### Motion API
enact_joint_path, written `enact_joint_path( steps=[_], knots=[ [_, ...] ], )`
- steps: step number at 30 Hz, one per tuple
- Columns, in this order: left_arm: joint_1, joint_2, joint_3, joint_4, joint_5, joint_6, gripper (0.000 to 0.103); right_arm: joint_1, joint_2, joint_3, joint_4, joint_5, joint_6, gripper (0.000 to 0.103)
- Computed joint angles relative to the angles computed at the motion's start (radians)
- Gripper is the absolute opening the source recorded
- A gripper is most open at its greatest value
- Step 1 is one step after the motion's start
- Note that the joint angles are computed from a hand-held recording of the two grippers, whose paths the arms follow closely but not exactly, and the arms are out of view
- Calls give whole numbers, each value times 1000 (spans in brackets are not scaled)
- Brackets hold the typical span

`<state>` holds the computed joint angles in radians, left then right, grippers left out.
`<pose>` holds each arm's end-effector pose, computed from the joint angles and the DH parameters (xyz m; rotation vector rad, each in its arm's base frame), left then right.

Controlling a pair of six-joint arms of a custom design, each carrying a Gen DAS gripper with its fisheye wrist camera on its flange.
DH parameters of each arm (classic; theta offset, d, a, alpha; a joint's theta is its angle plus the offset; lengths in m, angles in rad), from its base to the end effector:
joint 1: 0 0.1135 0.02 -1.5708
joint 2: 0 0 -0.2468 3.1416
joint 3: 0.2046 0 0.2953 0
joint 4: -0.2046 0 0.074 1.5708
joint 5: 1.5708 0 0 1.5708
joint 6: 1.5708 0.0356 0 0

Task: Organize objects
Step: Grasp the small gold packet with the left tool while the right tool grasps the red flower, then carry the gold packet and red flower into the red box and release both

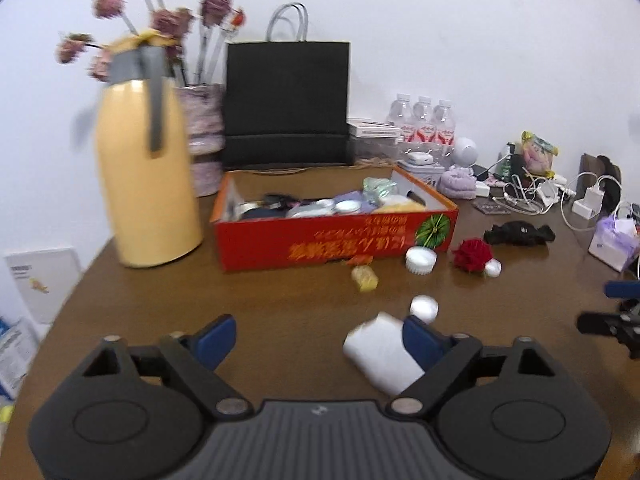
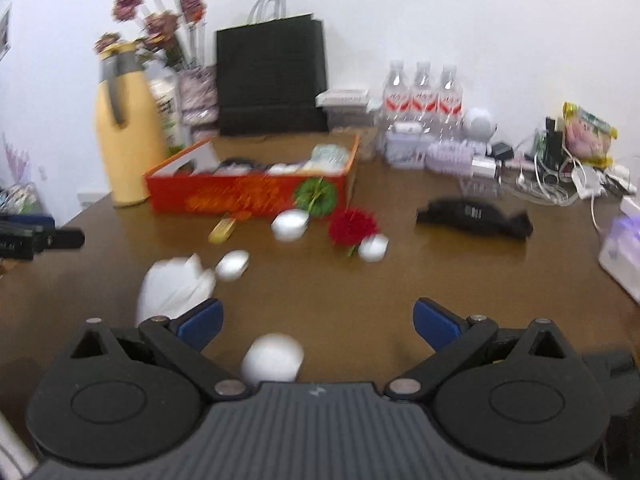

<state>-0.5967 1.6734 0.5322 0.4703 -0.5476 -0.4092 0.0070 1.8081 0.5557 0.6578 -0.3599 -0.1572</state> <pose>0.2602 -0.1544 0.0562 -0.0875 2.1287 0.0280 0.3143 0.0147 0.0374 -0.3793 2.1036 0.3012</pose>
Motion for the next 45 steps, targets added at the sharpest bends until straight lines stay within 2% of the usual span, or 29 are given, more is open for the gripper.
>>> enact_joint_path(
  steps=[2,4,5,6,8,9,10,11,12,13,17,22,27,29,31,34,35,37,39,41,43,45],
  knots=[
    [53,144,140,6,52,59,82,13,127,176,-48,19,45,103],
    [97,278,293,-20,124,113,71,32,245,362,-127,18,58,101],
    [119,336,365,-41,169,120,69,45,305,451,-158,25,44,99],
    [140,393,443,-78,206,111,62,57,354,524,-189,44,30,95],
    [162,497,582,-143,221,94,55,96,464,690,-271,128,1,94],
    [163,534,623,-152,209,88,49,109,503,749,-308,155,-12,91],
    [166,565,644,-128,213,89,49,125,545,803,-339,188,-18,77],
    [171,588,653,-96,234,93,49,135,579,834,-333,202,2,66],
    [177,611,671,-93,258,88,39,142,608,854,-322,206,31,42],
    [182,637,705,-126,275,71,21,144,624,870,-329,200,39,41],
    [174,665,715,-103,261,128,21,145,622,868,-337,144,-7,39],
    [181,663,706,-86,276,125,21,141,618,863,-335,120,4,37],
    [166,621,671,-85,225,112,21,139,612,857,-331,103,13,36],
    [150,558,617,-100,201,84,21,142,568,800,-310,126,34,36],
    [113,446,487,-48,172,82,21,146,456,633,-189,138,26,36],
    [31,250,265,25,103,58,21,85,280,402,-100,-109,73,36],
    [0,184,195,34,74,42,21,69,224,330,-78,-155,89,36],
    [-82,45,55,28,0,-5,21,54,82,146,-11,-175,93,36],
    [-183,-96,-68,-22,-86,-99,21,45,-64,-35,41,-178,62,36],
    [-299,-243,-182,-92,-160,-228,21,11,-215,-221,69,-234,-7,36],
    [-380,-354,-243,-186,-192,-343,21,-34,-326,-332,-4,-302,-59,36],
    [-450,-417,-260,-276,-268,-391,20,-65,-414,-394,-87,-324,-93,36]
  ],
)
